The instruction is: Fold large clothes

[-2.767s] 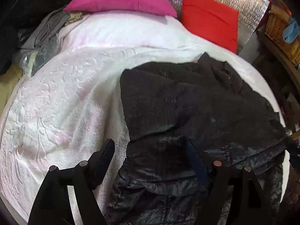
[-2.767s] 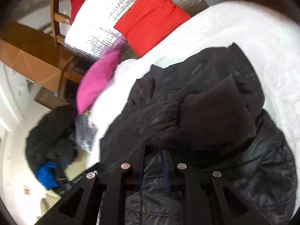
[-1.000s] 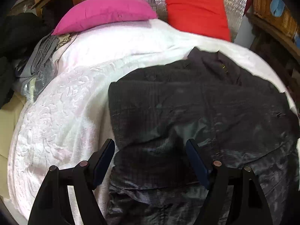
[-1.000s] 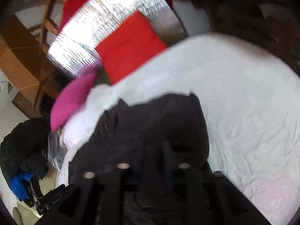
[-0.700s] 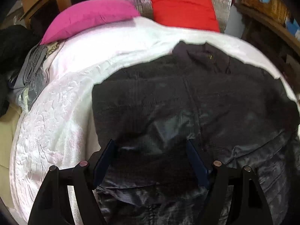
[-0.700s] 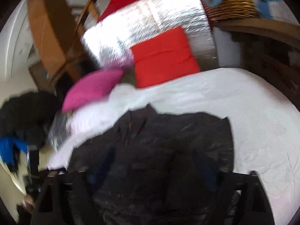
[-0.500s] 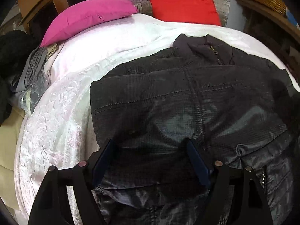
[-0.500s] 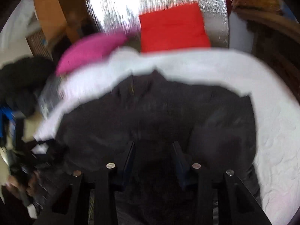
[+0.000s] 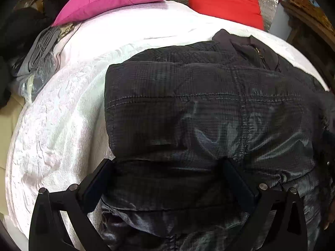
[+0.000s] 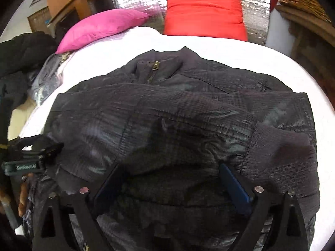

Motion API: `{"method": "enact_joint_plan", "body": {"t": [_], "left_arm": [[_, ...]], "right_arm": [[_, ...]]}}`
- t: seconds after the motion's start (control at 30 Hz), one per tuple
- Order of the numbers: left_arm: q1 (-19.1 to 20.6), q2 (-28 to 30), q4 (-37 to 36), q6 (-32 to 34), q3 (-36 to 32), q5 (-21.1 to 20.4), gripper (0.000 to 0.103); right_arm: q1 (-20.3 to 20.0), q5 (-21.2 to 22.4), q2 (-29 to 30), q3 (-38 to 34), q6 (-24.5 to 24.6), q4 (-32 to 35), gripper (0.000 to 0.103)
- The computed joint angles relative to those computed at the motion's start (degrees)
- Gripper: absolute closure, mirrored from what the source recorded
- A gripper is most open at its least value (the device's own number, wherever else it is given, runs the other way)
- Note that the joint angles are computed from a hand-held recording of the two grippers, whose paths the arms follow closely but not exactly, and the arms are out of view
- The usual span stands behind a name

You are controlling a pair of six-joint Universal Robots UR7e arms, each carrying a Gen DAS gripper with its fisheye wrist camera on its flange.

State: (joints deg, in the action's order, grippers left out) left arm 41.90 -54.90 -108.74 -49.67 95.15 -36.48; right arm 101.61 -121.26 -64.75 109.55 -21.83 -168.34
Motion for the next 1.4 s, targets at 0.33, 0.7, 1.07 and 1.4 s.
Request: {"method": "enact_joint_plan", "body": {"t": [0.33,0.7,1.07,1.4], "left_arm": [[-2.2,1.4,9.2,-2.7,-3.6,6.2,0.000],[-1.3,1.2,16.2,-9.4,-5.2,6.7,0.000],[-1.8,3.2,14.9,-6.8,-6.4,5.4,0.000],[-3.8,-1.2,-2.6,4.6,0.1,-2.9,0.000]], "right_arm": [[1.5,-1.3,-1.5,-1.2,1.1,2.2,0.015],[-3.5,2.5,-8.9,-0.8,7.7,7.6,0.034],[-1.4,-4.1,-5.2,1.8,0.5,-2.7,0.038],[-9.6,24.6,-22.8,6.5,16.0,19.6,0.038]]}}
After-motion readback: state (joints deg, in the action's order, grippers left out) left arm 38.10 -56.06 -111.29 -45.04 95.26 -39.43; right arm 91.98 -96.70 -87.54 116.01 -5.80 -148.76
